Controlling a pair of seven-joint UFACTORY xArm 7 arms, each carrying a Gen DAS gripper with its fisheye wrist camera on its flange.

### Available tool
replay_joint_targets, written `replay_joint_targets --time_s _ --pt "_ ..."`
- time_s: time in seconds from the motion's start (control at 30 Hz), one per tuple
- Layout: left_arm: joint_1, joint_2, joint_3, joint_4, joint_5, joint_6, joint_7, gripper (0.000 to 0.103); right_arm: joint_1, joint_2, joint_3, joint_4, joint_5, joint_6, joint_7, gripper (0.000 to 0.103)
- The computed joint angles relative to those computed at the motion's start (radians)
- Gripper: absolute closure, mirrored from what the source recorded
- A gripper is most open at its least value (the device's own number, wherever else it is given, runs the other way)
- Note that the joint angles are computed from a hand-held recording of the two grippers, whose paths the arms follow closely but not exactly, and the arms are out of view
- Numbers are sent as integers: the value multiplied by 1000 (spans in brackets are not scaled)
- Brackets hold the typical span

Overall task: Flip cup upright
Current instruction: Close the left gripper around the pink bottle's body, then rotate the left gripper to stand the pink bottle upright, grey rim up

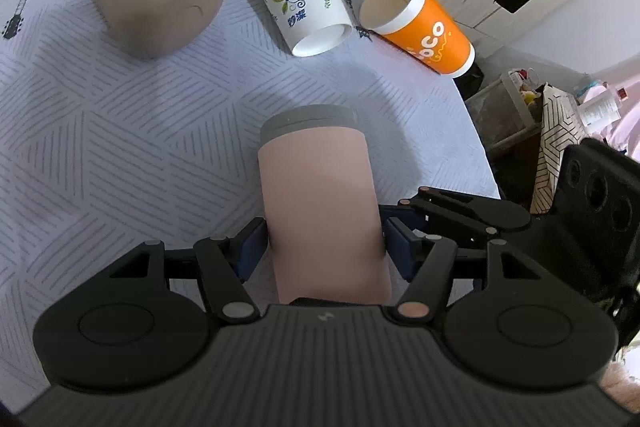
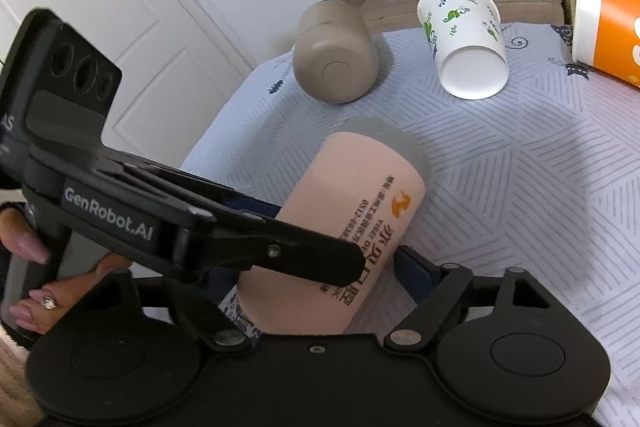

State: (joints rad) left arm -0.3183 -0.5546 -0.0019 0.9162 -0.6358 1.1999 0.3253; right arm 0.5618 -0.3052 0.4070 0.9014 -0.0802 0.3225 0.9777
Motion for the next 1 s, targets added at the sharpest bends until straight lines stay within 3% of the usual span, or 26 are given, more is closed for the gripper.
replay_joint_targets --time_s 0.13,0.3,0.47,0.8,0.9,1.0 --pt "-1 -7 3 -5 -3 -3 5 40 -5 -6 13 5 -16 14 7 18" --pt "-13 -77 7 -50 -9 -46 61 40 -71 -40 98 17 -171 48 83 18" --pt "-45 -203 31 -128 -28 -104 142 40 -134 -116 179 -21 -328 10 123 18" --pt "-92 -318 95 -208 -62 -133 253 40 -212 -192 252 -67 -390 -64 37 18" --pt "-100 -306 106 -209 -77 -145 287 41 -206 -181 248 -49 -386 -32 -23 18" --pt "-98 -303 88 -218 -70 -183 321 41 -237 -165 289 -7 -437 37 -73 18"
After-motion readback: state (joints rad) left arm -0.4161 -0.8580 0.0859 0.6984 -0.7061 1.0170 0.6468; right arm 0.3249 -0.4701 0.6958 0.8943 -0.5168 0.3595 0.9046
